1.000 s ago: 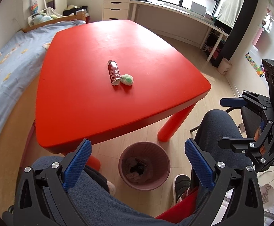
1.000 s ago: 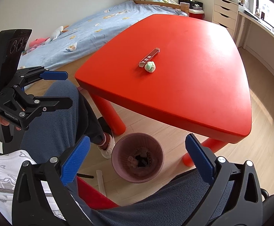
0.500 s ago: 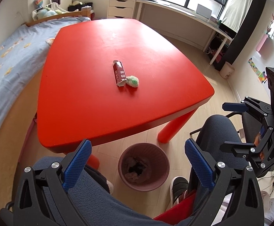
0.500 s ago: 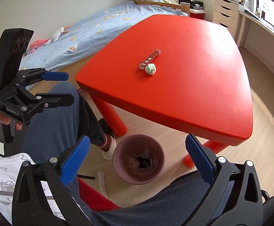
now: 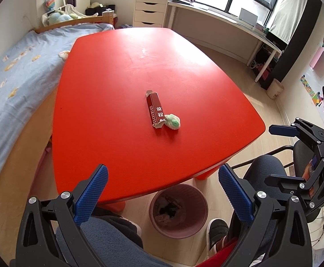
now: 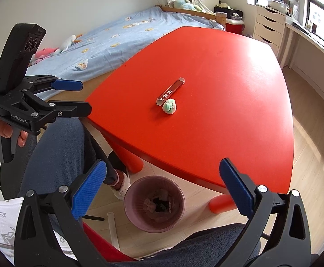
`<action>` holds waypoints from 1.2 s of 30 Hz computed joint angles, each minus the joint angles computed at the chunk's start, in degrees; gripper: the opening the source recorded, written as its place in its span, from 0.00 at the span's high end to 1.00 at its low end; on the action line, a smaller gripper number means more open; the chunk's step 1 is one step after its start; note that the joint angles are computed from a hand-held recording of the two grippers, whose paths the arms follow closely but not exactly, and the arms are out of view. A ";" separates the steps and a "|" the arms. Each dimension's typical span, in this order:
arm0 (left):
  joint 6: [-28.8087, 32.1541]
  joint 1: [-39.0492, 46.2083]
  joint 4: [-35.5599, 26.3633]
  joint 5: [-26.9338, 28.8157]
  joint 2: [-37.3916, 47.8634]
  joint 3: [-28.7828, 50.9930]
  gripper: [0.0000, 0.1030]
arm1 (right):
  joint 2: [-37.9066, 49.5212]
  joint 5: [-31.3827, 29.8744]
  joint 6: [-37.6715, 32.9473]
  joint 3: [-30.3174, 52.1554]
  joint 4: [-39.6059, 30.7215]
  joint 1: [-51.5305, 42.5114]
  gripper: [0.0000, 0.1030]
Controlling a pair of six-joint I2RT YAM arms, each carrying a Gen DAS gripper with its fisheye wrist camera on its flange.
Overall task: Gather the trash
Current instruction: 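Close the left gripper on the red printed box while the right gripper grasps the green pom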
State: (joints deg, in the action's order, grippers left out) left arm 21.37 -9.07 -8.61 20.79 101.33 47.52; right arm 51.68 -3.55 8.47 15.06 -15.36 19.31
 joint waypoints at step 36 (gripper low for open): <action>-13.58 -9.18 -23.07 -10.66 39.81 51.33 0.08 | 40.94 -8.66 -15.12 16.27 20.85 -10.99 0.04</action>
State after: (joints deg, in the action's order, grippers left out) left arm 7.79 -18.25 -31.68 10.13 141.14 98.84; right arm 92.61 -12.21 -6.65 31.32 5.49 8.32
